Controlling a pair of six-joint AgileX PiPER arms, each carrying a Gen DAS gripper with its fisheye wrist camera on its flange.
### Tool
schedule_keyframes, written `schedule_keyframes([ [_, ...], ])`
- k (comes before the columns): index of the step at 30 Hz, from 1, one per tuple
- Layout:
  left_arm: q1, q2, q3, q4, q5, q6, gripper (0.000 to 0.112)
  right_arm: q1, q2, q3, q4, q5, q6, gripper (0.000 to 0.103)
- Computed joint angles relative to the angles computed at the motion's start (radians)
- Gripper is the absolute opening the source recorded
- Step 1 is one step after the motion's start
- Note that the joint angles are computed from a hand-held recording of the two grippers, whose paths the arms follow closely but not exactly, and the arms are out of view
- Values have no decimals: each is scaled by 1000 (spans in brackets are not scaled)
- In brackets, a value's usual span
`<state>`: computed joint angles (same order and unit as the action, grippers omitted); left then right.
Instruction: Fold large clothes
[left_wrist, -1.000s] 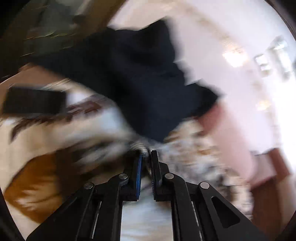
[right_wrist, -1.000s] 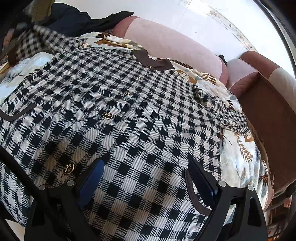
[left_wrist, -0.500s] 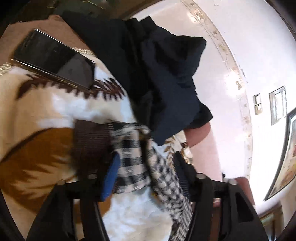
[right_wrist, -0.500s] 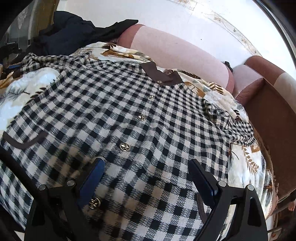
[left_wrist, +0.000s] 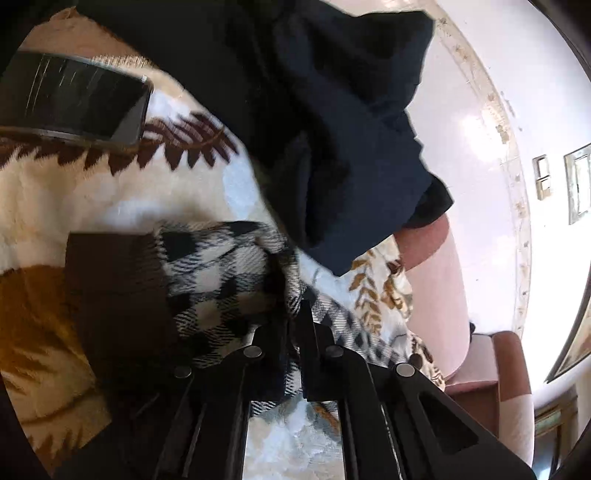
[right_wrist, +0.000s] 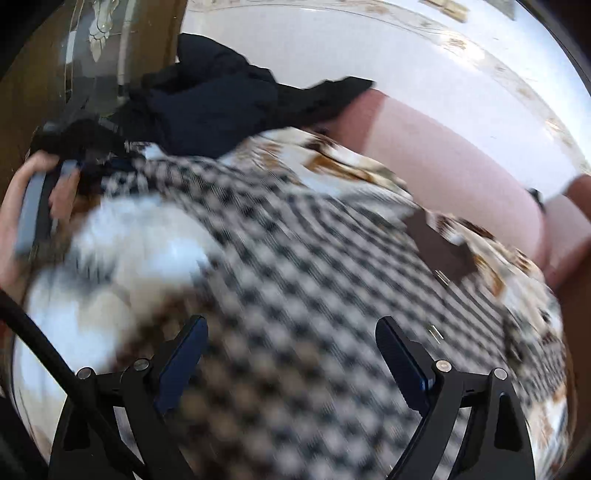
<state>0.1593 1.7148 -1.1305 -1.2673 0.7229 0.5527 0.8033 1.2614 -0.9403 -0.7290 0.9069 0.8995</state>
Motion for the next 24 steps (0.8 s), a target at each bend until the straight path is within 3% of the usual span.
schedule_keyframes([
  [4, 20, -111, 50, -214, 93, 285, 4, -107, 168, -146, 103, -111, -108, 90],
  [8, 18, -235, 77, -266, 161, 422, 4, -193, 257, -225, 241, -188, -165, 90],
  [10, 17, -249, 82, -227, 155, 401, 4, -227, 284, -243, 321, -212, -198, 90],
  [14, 13, -260, 108, 21, 68, 217, 4, -260, 308, -257, 464, -240, -271, 90],
  [16, 40, -250, 138, 124, 64, 132, 4, -238, 275, -238, 424, -258, -229, 90],
  [20, 108, -209, 176, 161, 138, 105, 4, -163, 269, -269, 277, -249, -127, 89],
  [24, 84, -240, 188, 238, 128, 58, 4, -177, 394, -401, 374, -202, -236, 57],
])
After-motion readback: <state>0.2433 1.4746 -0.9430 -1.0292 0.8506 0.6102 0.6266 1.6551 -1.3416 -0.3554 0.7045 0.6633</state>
